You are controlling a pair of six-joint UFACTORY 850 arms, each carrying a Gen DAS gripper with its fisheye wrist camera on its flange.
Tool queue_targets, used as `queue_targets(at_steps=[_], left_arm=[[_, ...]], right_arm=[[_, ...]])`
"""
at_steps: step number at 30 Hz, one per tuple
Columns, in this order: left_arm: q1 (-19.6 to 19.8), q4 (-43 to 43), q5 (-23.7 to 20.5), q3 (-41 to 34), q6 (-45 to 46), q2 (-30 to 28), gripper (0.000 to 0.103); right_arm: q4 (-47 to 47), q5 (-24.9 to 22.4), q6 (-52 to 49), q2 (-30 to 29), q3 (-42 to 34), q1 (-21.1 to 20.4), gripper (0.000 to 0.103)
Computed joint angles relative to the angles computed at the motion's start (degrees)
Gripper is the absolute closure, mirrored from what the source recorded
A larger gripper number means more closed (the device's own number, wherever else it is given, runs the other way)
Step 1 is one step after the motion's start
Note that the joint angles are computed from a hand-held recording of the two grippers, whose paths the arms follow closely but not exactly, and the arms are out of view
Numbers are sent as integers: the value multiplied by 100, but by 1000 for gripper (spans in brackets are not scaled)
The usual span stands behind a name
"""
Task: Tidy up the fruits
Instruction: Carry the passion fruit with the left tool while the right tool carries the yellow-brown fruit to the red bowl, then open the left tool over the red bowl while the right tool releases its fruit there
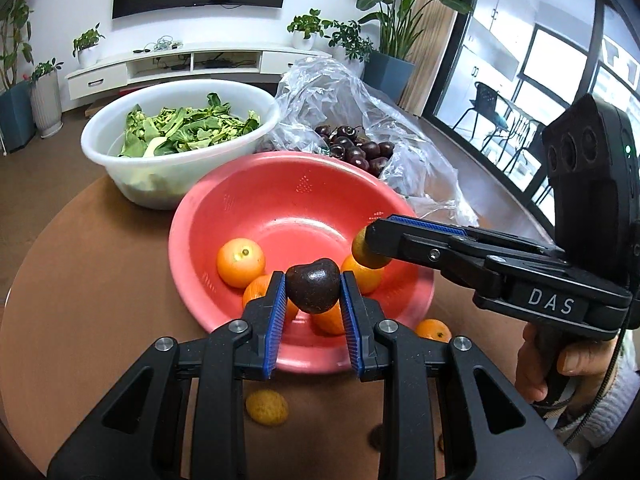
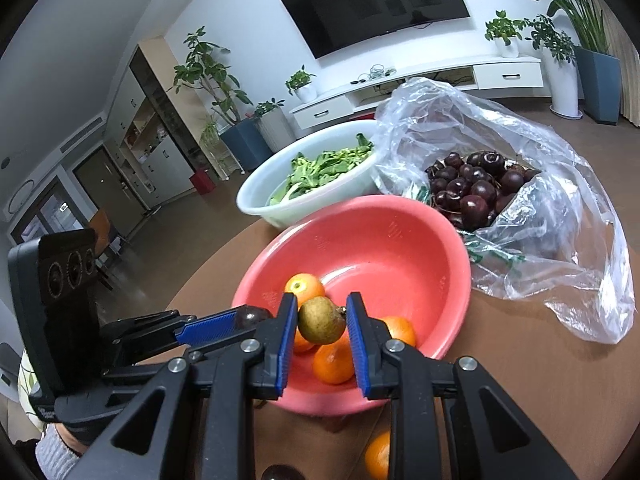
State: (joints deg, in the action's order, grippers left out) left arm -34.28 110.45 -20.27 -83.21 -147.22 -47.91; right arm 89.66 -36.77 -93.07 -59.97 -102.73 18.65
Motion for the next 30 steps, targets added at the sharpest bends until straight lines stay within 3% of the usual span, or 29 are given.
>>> queue_targets(at_steps=[9,15,28,30], left_arm=[[-15,-1753,-244,-685,2209,-451,78],[-12,-2316,-360,-979,2919,-654,77],[-65,-2106,-560,-814,2572,-521,76],[-76,-2027,-579,-753,2462,-472,70]], right_arm=[[-222,158,469,-310,-462,10,74],[-167,219,480,-375,-547,-9,73],[548,157,-449,91,120,-63,72],[721,157,-685,220,309,-62,72]])
